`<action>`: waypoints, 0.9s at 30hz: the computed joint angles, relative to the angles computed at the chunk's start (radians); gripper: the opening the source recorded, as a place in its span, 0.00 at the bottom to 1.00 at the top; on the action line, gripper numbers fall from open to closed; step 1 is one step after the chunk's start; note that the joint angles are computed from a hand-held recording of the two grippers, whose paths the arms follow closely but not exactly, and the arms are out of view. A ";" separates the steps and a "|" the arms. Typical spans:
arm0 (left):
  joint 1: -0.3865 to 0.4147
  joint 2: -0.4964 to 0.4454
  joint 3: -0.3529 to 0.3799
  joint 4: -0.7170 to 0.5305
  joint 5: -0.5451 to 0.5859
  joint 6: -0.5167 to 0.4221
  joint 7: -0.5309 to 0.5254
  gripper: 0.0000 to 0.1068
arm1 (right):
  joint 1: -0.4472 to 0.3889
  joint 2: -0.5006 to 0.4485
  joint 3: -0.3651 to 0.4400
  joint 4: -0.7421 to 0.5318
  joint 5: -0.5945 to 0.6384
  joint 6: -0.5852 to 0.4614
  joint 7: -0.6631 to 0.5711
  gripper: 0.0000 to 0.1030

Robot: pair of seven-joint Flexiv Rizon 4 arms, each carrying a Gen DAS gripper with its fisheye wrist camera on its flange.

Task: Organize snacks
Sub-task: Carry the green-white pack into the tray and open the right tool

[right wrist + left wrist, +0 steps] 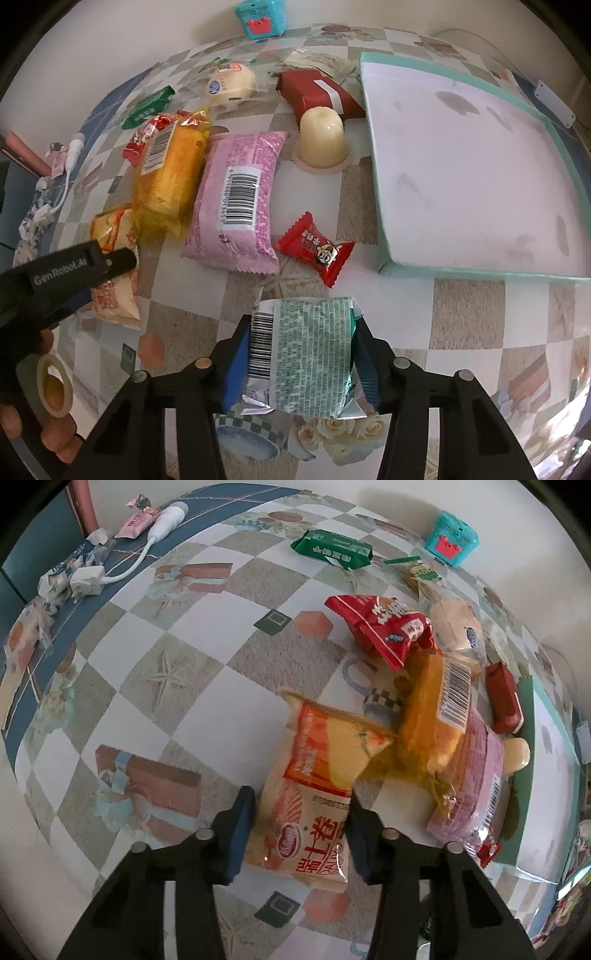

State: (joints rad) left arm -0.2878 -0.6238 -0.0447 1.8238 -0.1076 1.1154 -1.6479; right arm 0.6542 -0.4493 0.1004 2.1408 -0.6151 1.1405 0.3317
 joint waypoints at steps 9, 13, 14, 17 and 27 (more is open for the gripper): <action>-0.032 0.057 0.017 0.035 0.034 0.020 -0.047 0.37 | 0.025 0.084 -0.068 0.103 -0.160 0.091 0.204 0.52; -0.036 0.108 0.011 0.074 0.045 0.048 -0.054 0.37 | 0.023 0.156 -0.093 0.144 -0.323 0.062 0.365 0.52; -0.016 0.141 -0.009 0.110 0.050 0.056 -0.049 0.37 | 0.014 0.172 -0.091 0.150 -0.350 0.046 0.390 0.52; -0.028 0.149 -0.023 0.109 0.024 0.067 -0.031 0.37 | -0.013 0.205 -0.068 0.151 -0.391 -0.015 0.432 0.52; -0.093 0.122 -0.054 -0.022 0.020 0.044 -0.013 0.37 | -0.170 0.323 0.011 0.200 -0.459 -0.125 0.554 0.52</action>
State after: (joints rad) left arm -0.3811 -0.5015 -0.0988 1.8016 -0.0875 1.1592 -1.6612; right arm 0.4844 -0.1265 0.1113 2.3412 -1.0743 1.0157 0.8860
